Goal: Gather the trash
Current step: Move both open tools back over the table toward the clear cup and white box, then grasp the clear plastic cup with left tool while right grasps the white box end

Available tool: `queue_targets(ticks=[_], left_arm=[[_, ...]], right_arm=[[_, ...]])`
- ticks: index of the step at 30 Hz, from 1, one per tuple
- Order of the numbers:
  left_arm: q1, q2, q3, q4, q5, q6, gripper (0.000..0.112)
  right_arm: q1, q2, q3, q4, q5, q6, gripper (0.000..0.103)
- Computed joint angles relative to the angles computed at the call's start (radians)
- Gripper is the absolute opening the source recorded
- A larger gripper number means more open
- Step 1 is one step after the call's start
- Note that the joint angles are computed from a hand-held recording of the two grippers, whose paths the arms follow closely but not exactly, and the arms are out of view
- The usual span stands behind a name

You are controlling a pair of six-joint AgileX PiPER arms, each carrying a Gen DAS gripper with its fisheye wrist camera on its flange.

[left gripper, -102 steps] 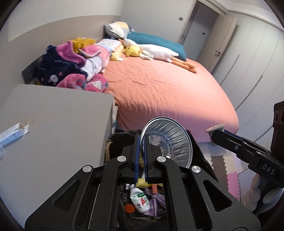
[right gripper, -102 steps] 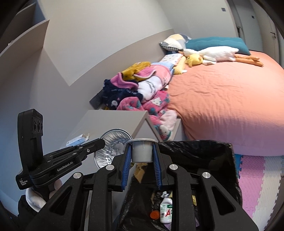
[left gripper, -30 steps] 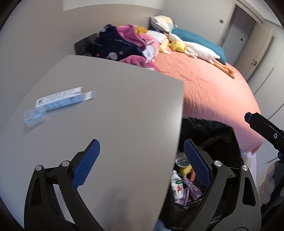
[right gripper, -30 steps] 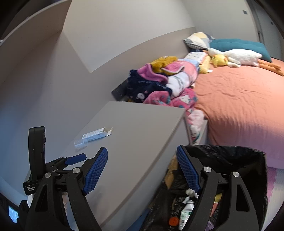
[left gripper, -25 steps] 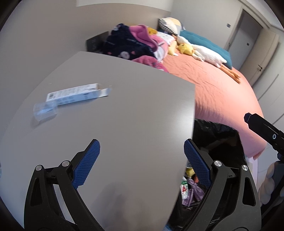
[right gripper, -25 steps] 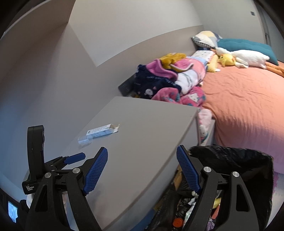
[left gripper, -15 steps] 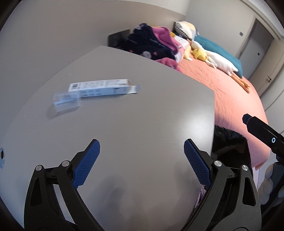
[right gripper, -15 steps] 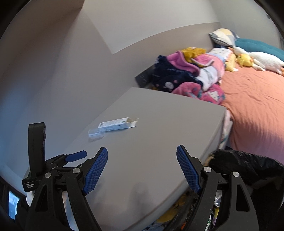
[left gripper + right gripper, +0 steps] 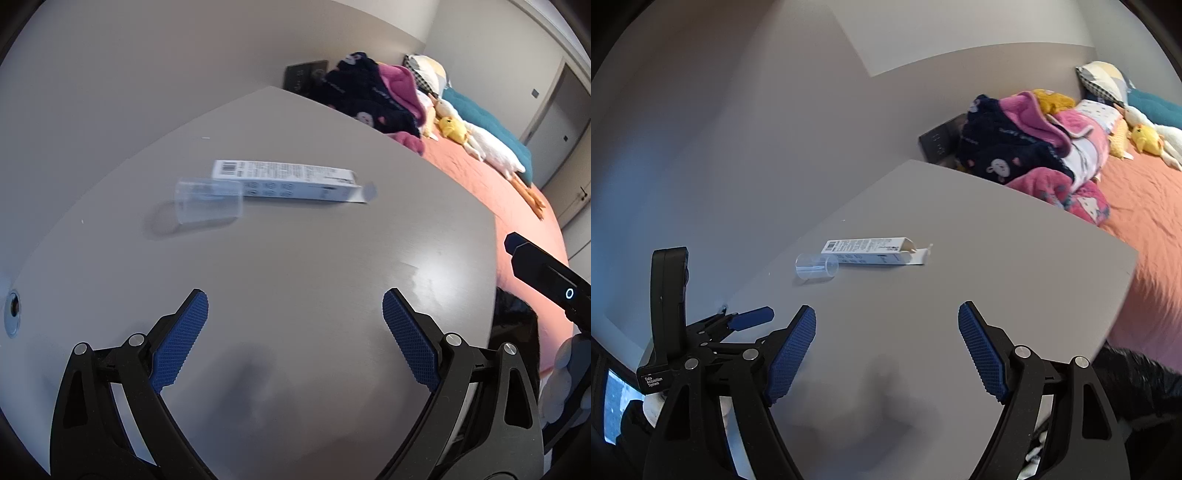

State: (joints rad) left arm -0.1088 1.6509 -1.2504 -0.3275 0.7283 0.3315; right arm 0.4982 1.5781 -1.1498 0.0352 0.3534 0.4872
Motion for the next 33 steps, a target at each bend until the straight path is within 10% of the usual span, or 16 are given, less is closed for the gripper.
queue_targets(ticks=[33], left_arm=[[0.085,0.344,-0.363,0.065,0.028,-0.015,0.08]], right_arm=[[-0.048,0.642,-0.853,0.019,0.403,-0.289,0.08]])
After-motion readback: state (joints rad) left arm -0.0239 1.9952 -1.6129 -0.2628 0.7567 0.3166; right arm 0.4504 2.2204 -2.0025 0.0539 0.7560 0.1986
